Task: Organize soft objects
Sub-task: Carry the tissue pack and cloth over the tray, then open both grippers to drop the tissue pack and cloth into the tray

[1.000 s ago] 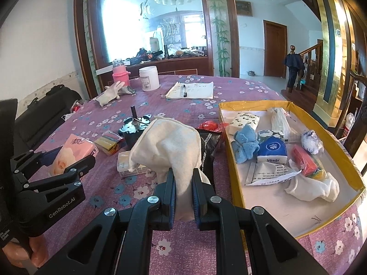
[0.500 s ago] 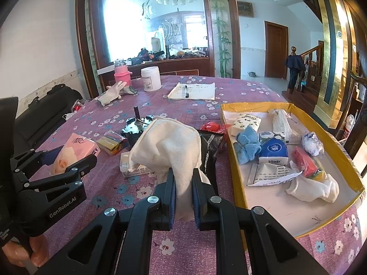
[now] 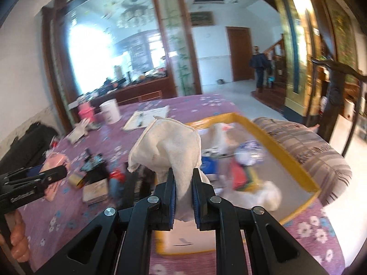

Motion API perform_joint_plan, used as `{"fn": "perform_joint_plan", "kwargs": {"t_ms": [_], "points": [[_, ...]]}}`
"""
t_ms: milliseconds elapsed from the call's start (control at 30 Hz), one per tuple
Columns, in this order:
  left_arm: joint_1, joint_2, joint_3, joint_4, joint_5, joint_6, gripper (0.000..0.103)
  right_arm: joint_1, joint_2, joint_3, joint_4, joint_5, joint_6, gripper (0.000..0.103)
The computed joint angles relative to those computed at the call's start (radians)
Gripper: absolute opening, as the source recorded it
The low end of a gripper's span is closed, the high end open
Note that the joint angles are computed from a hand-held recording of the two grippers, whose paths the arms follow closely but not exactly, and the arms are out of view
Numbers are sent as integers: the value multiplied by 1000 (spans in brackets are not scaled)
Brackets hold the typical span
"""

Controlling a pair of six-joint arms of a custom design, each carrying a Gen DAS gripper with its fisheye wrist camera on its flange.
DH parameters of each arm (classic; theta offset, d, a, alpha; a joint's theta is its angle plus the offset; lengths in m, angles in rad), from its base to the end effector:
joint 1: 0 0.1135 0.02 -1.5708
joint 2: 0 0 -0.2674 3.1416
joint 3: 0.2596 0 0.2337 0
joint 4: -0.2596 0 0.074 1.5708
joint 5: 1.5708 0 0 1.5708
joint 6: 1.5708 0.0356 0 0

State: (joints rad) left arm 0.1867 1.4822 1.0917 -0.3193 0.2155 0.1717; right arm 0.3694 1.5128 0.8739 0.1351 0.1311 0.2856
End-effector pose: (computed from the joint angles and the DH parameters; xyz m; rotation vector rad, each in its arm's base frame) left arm 0.3066 0.0502 0.2785 0.0953 2.2595 -0.0555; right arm 0.2976 0.1102 0.2412 -0.0065 2.0806 0.2658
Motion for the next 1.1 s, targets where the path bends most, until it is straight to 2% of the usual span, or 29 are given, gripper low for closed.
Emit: {"fn": "perform_joint_plan", "kwargs": {"t_ms": [267, 333, 533, 767, 1100], "points": [[-225, 69, 79, -35, -13, -64, 52, -167, -29, -49, 11, -77, 38, 14], [-280, 115, 112, -50, 3, -86, 52, -206, -9, -43, 7, -110, 49, 14], [-407, 246, 173, -45, -32, -129, 52, -278, 40, -29, 7, -195, 65, 14], [-448, 357, 197, -33, -78, -134, 52, -293, 119, 3, 10, -260, 55, 14], [-449, 339, 119, 58, -83, -116, 53, -281, 163, 22, 9, -271, 50, 14]]}}
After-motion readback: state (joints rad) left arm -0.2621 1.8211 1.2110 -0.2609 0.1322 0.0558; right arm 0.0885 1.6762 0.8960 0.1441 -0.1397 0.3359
